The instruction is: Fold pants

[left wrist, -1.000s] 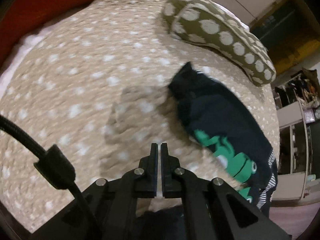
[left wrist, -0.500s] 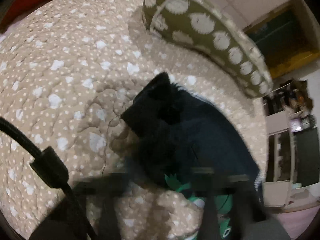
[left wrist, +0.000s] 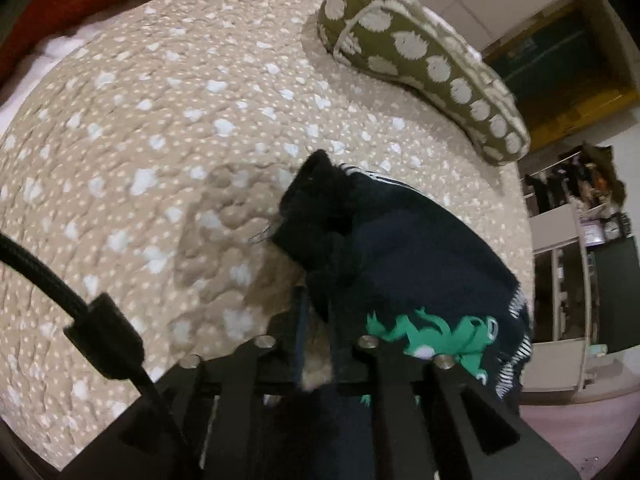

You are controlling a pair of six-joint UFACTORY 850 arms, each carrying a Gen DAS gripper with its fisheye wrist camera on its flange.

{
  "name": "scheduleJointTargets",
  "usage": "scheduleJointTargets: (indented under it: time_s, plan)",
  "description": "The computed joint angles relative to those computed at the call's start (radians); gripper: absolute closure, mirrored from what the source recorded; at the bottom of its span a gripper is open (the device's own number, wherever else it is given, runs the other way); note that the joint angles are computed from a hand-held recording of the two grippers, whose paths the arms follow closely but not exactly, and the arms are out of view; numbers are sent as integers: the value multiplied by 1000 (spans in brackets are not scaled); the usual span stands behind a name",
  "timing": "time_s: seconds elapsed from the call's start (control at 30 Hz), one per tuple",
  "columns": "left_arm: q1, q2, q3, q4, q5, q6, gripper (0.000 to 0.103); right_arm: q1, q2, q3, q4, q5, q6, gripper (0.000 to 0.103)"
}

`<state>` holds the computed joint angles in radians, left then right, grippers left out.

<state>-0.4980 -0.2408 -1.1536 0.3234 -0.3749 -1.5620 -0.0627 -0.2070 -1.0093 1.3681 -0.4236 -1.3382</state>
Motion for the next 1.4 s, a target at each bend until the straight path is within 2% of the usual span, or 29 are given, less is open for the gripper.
scheduleJointTargets:
  time_s: [0.07,0.13,0.23,0.3,0.37,0.43,0.47,0.53,0.63,0.7,0.77,0.83,0.93,1.0,1.03,1.07,1.1,1.17,1.27,1.33,1.4]
  plan:
    - [-24,53,56,118,31,-123,63,1,7,7,8,-2,-16,48]
    - [-50,87,92,233,15,-240,51,-1,10,10,15,5,-29,48]
    - [-93,112,136,288,-16,-303,50,-12,-1,5,4,-6,1,48]
    - [-105,109,150,263,10,-290,47,-16,-11,0,-15,-19,23,48]
    - [-118,81,143,234,54,-256,40,-10,-18,-1,-28,-25,32,48]
    - [-141,35,93,256,-6,-262,40,2,-22,-2,-41,-32,38,48]
    - [-156,1,48,260,-69,-245,50,7,-23,-2,-44,-35,38,48]
    - [-160,-36,-2,188,-112,-139,91,18,-16,5,-37,-35,22,48]
    - [-166,-42,-21,167,-144,-126,92,27,-2,15,-29,-18,-9,48]
    - [-171,-8,4,193,-165,-174,92,26,3,17,-25,-9,-21,48]
    - [-167,18,22,164,-183,-147,89,21,4,15,-20,-11,-25,48]
    - [-166,45,49,172,-179,-154,83,19,-3,7,-32,-17,-4,48]
    - [-168,100,97,232,-132,-192,75,20,-13,-13,-62,-41,27,48]
    - [-185,131,107,327,-158,-248,68,31,-13,-29,-68,-37,14,48]
    - [-192,136,99,372,-183,-259,61,36,-15,-42,-68,-41,5,48]
    - [-195,136,79,409,-212,-248,53,41,-20,-59,-69,-50,-5,44]
    - [-193,135,64,430,-225,-227,50,51,-30,-87,-80,-54,-12,36]
    - [-169,111,6,432,-238,-143,44,77,-64,-161,-147,-72,-3,26]
    - [-112,41,-89,368,-184,50,38,137,-162,-339,-337,-127,77,26]
    - [-66,-31,-180,257,-176,244,38,183,-254,-490,-481,-175,135,25]
    - [-30,-118,-271,121,-158,454,38,231,-385,-692,-680,-262,266,25]
